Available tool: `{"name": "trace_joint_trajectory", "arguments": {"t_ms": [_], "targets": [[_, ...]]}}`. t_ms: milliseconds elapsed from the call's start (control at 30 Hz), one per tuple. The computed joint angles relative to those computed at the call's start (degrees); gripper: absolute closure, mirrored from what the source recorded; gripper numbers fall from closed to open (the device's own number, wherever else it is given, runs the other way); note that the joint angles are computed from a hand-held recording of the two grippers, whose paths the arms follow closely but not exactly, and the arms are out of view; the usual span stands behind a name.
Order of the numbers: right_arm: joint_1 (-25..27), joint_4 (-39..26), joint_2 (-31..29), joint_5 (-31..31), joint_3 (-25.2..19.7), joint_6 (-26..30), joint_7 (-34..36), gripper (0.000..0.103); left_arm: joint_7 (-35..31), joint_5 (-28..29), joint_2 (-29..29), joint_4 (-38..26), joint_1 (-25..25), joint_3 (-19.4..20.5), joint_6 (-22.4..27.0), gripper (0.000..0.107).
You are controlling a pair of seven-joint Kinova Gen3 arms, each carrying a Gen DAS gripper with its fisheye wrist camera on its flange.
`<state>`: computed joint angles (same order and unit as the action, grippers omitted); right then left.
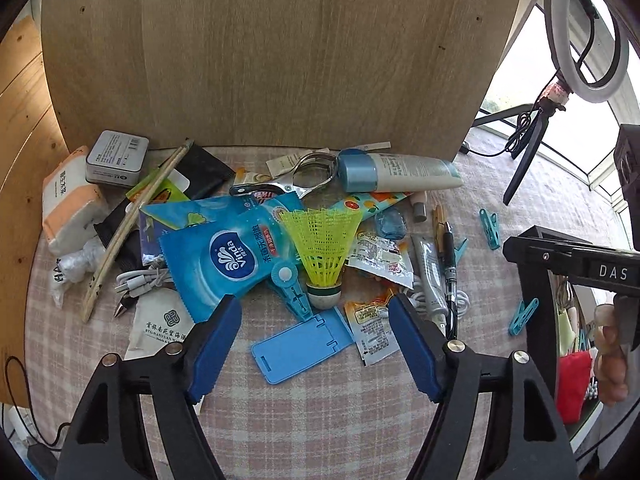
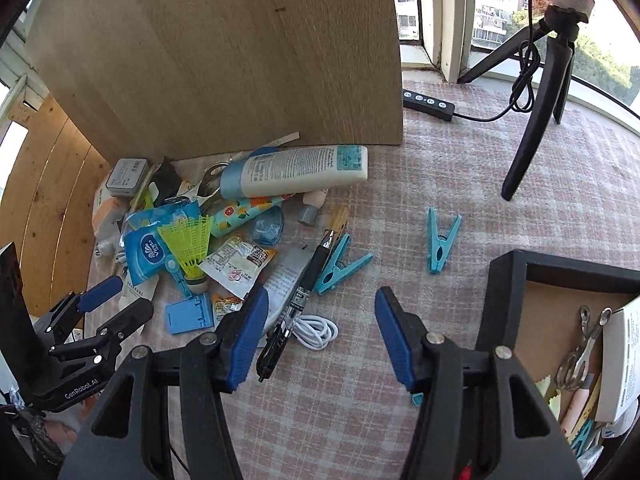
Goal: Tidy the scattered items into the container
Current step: 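Grasp the black pen with the right tool while the left tool grasps the yellow shuttlecock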
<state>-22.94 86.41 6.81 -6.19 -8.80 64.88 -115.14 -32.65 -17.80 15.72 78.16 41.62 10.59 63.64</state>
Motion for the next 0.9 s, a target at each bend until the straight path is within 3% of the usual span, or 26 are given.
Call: {"name": "trace_joint_trajectory", "arguments": {"t_ms": [100, 200, 533, 633, 733, 767, 900], "targets": [[0.11, -0.49, 2.57, -1.57, 0.10, 0.19, -0.68, 0.051, -0.22, 0.29, 1.86, -1.65, -0.18, -0.32, 0.27, 0.039], [0.54, -0.61, 4.47, -3.63, 0.25, 0.00, -0.97, 0.067, -1.11, 0.78, 3.28, -2.92, -0.42, -0.79, 0.27, 0.041], [-0.13, -1.38, 8.03, -5.71, 0.05, 0.59, -2.27, 0.075, -2.53, 1.63, 6.62, -5.73, -1.04, -2.51, 0.07, 0.041], [-0.41, -1.41, 8.30, -5.55, 0.18, 0.69, -3.17, 0.083, -2.81, 2.38, 7.65, -6.35, -1.30, -2.95, 0.23, 0.042], [0.40, -0.82, 8.01, -6.90, 0.21, 0.30, -2.98, 0.088, -3.53, 3.33, 8.28, -6.29, -1.90, -3.20, -0.15, 0.054], [0.89, -0.39, 7.78, -7.73, 0.17, -0.04, -2.59, 0.090, -3.75, 3.81, 8.33, -6.08, -2.19, -3.22, -0.41, 0.063], [1.07, 0.44, 6.80, -8.00, 0.22, -0.54, -2.91, 0.091, -3.88, 5.53, 6.87, -3.66, -3.39, -3.33, -3.23, 0.075]]}}
